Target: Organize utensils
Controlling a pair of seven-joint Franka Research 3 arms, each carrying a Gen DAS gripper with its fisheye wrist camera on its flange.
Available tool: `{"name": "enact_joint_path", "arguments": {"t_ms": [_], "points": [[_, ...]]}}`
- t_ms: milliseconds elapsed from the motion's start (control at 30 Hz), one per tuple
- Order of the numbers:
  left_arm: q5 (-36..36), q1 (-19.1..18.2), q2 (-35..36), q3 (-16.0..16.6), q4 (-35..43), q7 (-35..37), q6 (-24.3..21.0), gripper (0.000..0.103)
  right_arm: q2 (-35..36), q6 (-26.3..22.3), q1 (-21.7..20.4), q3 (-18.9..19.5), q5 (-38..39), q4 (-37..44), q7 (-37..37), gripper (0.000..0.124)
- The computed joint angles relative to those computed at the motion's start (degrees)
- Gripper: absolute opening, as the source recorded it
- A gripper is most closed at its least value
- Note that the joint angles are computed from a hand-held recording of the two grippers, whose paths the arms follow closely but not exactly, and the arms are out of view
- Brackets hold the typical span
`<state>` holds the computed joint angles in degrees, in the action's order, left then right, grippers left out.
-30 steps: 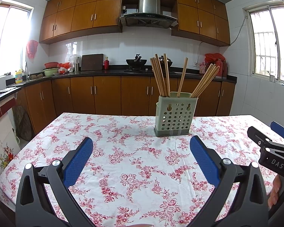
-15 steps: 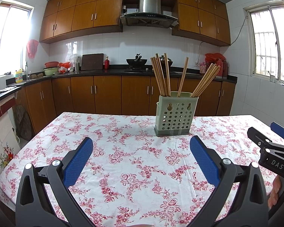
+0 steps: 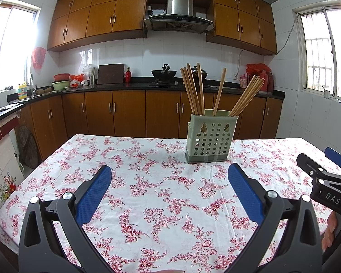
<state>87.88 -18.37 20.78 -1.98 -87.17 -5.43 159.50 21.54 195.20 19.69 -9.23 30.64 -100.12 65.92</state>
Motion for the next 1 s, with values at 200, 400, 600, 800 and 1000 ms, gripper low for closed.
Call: {"name": "enact_joint_path", "arguments": {"t_ms": [200,400,600,800,1000], "points": [[-0.11,0.03,-0.01,-0.01,-0.01,0.09,0.07,0.101,-0.13,0.11,-0.26,0.32,-0.01,-0.23,-0.06,0.099],[-0.14,-0.04,-0.04,0.08,-0.2,-0.13,0.02,0.101,-0.02,0.09,-0.45,0.51,-0.07,-0.13,-0.03,0.099],[0.43,0.16,-0.21,-0.03,-0.63,-0.91,0.1,0.101,-0.17,0.32,-0.37,0.57,-0.02,-0.56,-0.05,0.099],[0.43,0.33,-0.37,-0.11,-0.96,-1.09,0.27,0.101,0.01,0.06,-0.13,0.24,0.2,-0.19,-0.14,0.099],[0.05,0.5,-0.17,-0.17,-0.56,-0.8,0.32,0.101,0.0,-0.01,-0.13,0.2,0.13,-0.16,-0.08,0.099]]}}
